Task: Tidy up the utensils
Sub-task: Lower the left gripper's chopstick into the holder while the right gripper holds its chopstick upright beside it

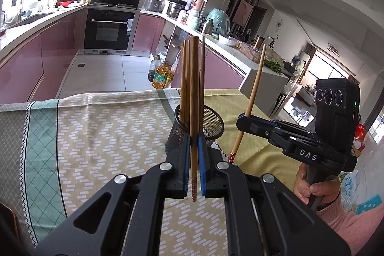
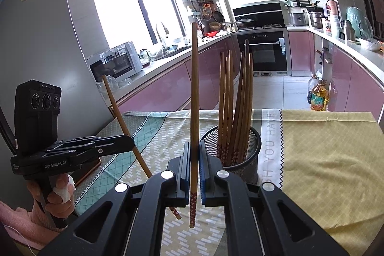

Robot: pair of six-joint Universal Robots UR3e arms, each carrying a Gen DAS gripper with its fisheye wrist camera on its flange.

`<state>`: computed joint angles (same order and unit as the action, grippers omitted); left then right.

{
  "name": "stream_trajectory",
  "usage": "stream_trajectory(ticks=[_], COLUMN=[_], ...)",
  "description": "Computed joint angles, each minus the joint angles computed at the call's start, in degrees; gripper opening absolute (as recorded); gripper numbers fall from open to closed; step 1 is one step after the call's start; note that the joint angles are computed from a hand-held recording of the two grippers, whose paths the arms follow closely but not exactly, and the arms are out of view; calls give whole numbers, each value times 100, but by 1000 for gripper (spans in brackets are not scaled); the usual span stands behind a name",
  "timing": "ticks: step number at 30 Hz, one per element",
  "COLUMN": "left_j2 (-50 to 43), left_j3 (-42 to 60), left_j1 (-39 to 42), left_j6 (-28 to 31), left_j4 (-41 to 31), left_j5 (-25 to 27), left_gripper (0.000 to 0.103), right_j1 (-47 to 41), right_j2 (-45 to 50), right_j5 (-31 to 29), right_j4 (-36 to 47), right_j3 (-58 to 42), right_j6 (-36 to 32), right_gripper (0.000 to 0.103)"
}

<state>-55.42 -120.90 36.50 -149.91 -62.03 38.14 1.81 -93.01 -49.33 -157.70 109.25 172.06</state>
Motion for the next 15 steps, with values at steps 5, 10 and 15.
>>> stream_trajectory(ticks=[5, 10, 15], left_j2=[-120, -267, -378], left_j3=[83, 182, 258], left_j1=[-127, -280, -412], left_j6=[-96, -231, -350], left_j4=[172, 383, 542], left_j5=[16, 74, 122], left_gripper=[7, 7, 7], right_j1=[-17, 14, 1], right_j2=[49, 101, 77], right_j5=[15, -21, -24], right_j4=[-3, -95, -98], right_j3=[-78, -114, -107], right_j6=[14, 71, 58], right_gripper=[6, 6, 6])
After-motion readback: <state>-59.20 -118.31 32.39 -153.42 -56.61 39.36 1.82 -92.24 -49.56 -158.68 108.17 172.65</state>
